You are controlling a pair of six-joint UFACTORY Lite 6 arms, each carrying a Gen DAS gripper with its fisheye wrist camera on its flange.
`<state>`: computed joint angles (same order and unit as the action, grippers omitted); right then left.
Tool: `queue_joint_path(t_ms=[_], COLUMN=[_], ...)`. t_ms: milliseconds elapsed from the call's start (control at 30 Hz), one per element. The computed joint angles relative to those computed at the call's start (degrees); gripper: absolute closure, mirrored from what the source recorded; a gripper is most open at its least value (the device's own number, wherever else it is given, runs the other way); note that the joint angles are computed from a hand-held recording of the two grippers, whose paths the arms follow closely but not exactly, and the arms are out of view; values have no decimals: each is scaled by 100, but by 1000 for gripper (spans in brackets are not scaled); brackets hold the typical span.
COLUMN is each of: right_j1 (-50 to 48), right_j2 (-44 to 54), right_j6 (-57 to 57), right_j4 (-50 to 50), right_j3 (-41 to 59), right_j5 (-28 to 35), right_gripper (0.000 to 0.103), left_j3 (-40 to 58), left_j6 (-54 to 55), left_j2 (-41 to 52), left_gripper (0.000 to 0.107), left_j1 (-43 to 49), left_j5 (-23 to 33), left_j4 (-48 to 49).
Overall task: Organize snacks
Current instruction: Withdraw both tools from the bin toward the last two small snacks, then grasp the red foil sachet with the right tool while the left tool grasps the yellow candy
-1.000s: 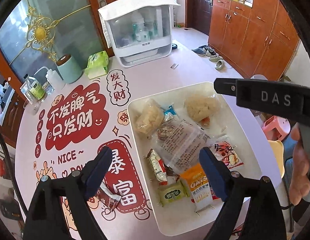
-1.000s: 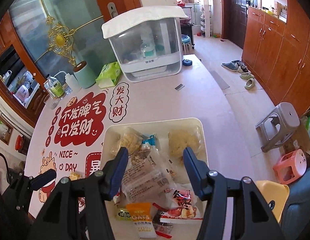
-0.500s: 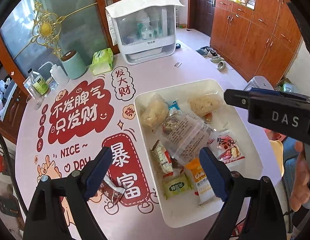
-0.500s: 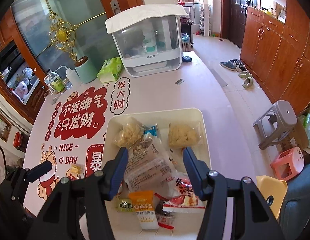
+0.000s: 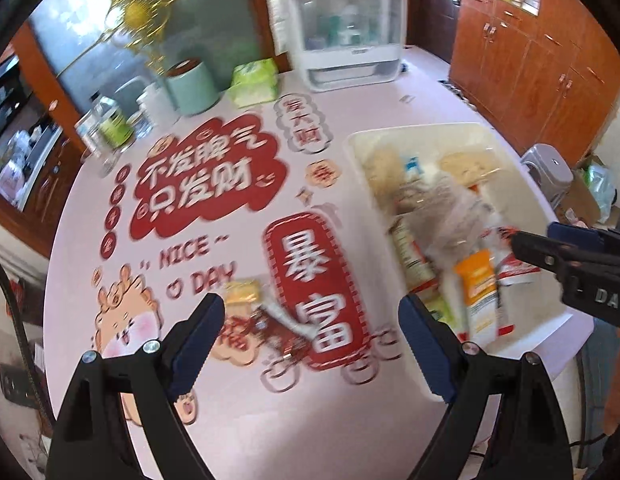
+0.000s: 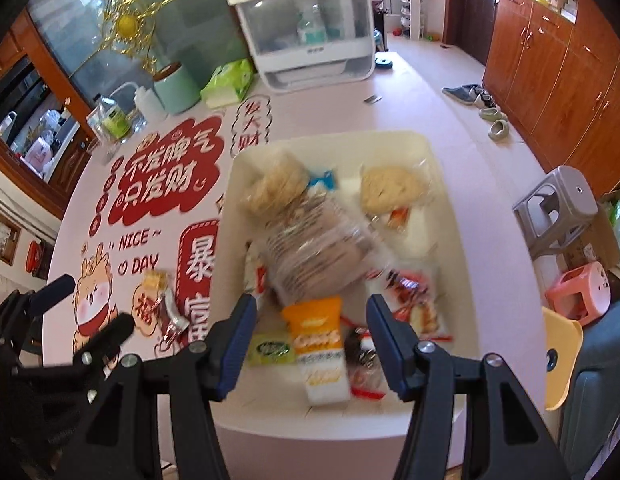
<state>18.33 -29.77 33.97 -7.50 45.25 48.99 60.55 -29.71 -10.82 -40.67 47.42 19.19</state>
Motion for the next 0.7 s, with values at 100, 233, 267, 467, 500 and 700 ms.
queue_joint_path(t_ms=[100,233,267,467,500,700], right_j1=[710,1657,1889,2959,3056,3535], right_j2=[197,726,888,2319,2545,4290], right_j6=[814,1793,2029,2886,2948,2819], right_j4=[-331,-814,-944,-1384,-1407,-1234], right_j3=[149,682,839,1974,2132,3261], right_j5=[82,188,206,128,98,-247], right_gripper=[46,46,46,46,46,46], left_j3=[-453,-849,-889,-934,-934,-972], left_j6=[596,1787,2173,4703,5105,6666], left_j2=[-499,-1041,-1096,-982,-892,-49], left_gripper=[19,19,19,19,19,19], left_j1=[668,1877,2225,4357,4651,5536], left_j5=[-98,-249,-308,-605,-653,-1030], left_j4=[-232,-662,-843,-2159,-2387,-3074])
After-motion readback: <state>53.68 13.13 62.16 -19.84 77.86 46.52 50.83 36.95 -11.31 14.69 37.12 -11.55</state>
